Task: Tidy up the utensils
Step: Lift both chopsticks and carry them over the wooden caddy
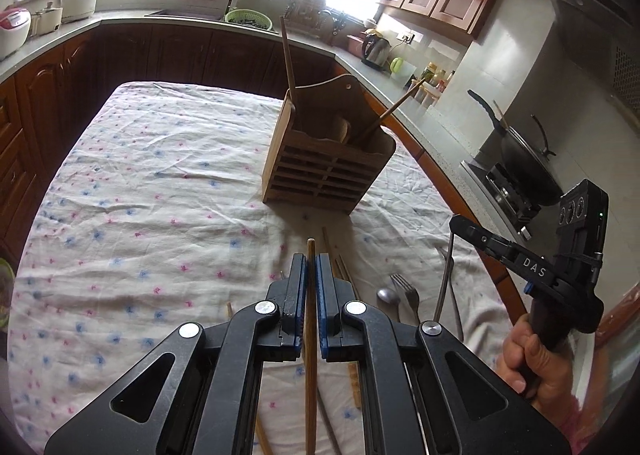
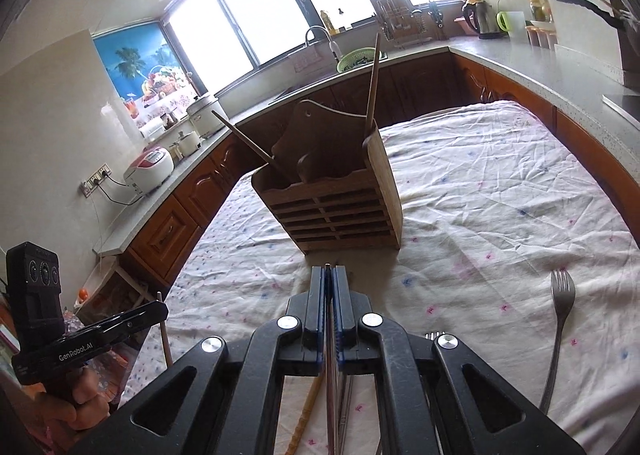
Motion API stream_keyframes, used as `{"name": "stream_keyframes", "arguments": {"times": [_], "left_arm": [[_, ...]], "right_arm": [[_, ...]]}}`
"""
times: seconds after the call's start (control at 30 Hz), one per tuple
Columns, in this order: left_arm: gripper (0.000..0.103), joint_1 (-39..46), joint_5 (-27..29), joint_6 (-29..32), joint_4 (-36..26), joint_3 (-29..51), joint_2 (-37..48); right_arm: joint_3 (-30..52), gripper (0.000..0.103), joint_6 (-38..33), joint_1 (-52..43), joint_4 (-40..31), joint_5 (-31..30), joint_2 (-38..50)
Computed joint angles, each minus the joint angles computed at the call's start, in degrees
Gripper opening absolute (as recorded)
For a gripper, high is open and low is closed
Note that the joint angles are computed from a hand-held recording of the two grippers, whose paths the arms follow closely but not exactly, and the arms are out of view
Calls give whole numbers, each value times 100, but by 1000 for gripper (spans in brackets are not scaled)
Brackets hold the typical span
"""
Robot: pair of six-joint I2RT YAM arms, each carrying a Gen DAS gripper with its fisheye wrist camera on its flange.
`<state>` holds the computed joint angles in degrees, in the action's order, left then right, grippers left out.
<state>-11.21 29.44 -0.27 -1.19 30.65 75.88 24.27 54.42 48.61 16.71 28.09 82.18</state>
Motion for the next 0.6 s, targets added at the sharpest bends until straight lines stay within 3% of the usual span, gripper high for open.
{"name": "stream_keyframes", "arguments": {"times": [0.6], "left_arm": [[4,654,609,52,-432,-394,-1606]], "right_arm": [[122,4,45,858,-1105,1277,-1291]]}}
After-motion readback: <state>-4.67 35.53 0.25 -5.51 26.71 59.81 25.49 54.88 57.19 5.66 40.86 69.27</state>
